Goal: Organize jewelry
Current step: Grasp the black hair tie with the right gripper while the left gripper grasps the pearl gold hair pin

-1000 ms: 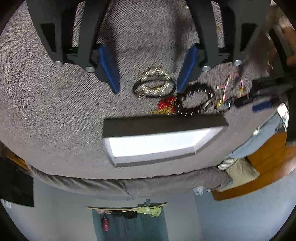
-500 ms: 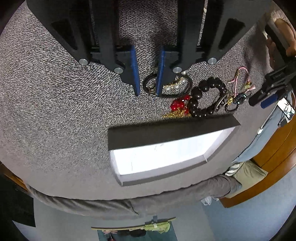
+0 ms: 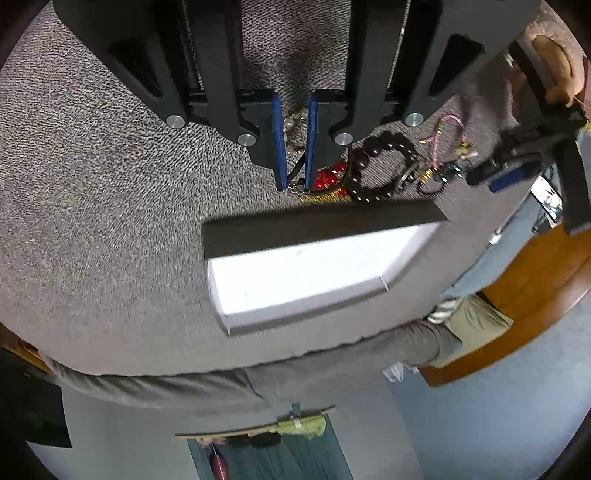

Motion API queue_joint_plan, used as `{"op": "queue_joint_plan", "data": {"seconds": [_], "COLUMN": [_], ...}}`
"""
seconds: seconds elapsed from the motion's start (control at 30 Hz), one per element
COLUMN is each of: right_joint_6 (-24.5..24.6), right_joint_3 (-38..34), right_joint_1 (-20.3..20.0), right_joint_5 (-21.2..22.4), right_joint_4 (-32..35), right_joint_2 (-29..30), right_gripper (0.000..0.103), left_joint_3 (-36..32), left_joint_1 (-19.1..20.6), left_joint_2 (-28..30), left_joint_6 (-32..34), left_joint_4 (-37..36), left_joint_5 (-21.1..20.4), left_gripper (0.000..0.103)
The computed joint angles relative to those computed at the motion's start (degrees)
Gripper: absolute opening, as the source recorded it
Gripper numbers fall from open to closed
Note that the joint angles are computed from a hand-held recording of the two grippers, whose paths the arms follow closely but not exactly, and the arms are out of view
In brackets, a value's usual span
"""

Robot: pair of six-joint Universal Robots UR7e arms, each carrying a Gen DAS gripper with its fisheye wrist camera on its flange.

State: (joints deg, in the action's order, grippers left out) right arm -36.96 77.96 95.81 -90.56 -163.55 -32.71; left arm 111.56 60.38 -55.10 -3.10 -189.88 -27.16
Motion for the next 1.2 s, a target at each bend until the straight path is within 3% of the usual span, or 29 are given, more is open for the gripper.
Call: {"op": "queue_joint_plan", "data": {"seconds": [0.17,0.5,0.63,0.8,1.03,1.2], "right_joint_6": [-0.1,-1.6,-2.0,-1.9,-2.6,-3.0], "right_joint_3": [1.7,4.2,4.8,5.1,6.5,7.3], "right_joint_1": [-0.6,-0.8,-1.0,-1.4,-1.7,-2.1], "right_joint_5": [2.1,3.3,3.8,3.7,3.8,4.2], "right_joint_4": [0.2,-0.1,-0.7,-1.7,-4.0,-3.4], "right_joint_2": [-2.0,-3.9,-4.3,-4.5,-5.5,-6.4], "right_gripper": [0.010,0.010,0.010,0.010,0.010,0.010], "left_joint_3": [1.9,3.9,4.4,3.8,3.1,1.6], "left_joint_1": [-2.0,-5.1,-6.5,-5.9,-7.6,-8.6], "left_joint_2": [-0.5,3.0,5.3,7.0,11.3,13.2], "left_joint_6": [-0.4,-5.1,-3.9,-11.5,-16.1,-17.2], "left_joint_4": [2.3,10.7,7.4,7.3,4.1,8.2], "left_joint_5": [-7.1,-12.2,-10.6,-10.3,-4.6,-0.6], "left_gripper": [0.098,0.096,0.096,0.096,0.096,0.093]}}
